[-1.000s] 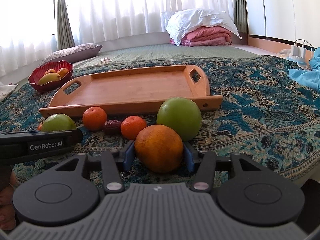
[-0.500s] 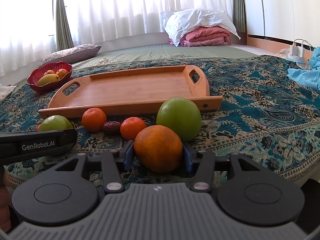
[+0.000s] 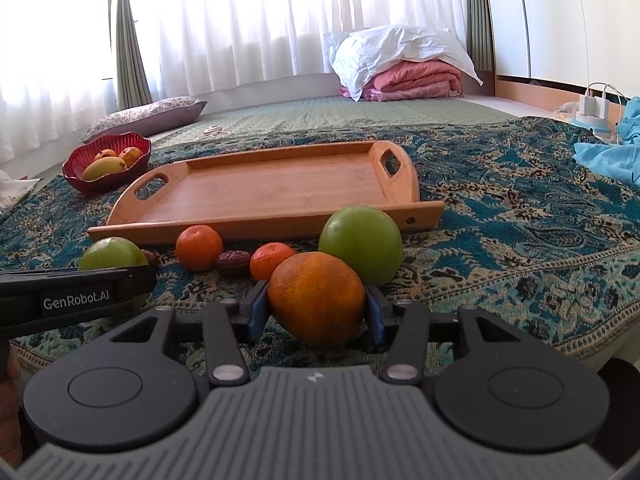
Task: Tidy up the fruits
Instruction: 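Close left tool on the green pomelo while right tool grips the large orange, then carry the pomelo in left tool over the tray while right tool carries the orange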
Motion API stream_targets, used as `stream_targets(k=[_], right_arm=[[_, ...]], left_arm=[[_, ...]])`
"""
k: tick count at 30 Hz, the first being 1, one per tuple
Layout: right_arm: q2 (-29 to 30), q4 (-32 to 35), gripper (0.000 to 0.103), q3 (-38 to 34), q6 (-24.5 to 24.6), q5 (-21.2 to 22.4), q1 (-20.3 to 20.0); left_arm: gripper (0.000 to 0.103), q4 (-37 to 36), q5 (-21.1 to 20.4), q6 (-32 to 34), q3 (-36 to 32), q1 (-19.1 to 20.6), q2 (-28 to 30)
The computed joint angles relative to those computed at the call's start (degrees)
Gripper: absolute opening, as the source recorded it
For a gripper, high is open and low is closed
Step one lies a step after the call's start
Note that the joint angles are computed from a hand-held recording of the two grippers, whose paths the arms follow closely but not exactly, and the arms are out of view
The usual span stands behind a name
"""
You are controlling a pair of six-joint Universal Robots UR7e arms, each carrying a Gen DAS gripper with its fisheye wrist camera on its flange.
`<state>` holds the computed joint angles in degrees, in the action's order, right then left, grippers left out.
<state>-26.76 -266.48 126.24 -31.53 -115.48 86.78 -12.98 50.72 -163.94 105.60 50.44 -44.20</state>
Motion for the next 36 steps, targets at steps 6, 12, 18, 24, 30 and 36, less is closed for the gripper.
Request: stream_targets(k=[6,12,18,24,30,36], right_arm=[[-0.58,-0.88,0.053,0.15,-0.81,0.61,0.45],[-1.47,-1.36,0.053,-0.02,-2.01,1.56,0.84],[-3.05,-0.53,0.053,-0.06,-2.33,3.06,0.71],[-5.48,1.79,0.053,-0.9,-2.29,3.9,0.6],[-8.5,6.61,0.053,-1.93,-1.83,4.89,-0.03],[-12.48,14.87,0.053,-2.98,1.47,6.55,-1.29]], left_arm=[[0.054,-0.94,0.46,0.54,0.8,-0.4,-1.34],[0.054,-1.6,0.79,1.81,0.87,-0.61,-2.48],[0.054,-0.99,0.96,2.79,-0.4,-0.49,-3.08],[0.054,0.25,1.81,4.15,-2.79,0.05,-3.19],[0.054,2.78,2.9,4.57,-6.27,0.98,-2.23],[0.054,7.01,3.68,4.09,-11.42,2.44,-0.61]])
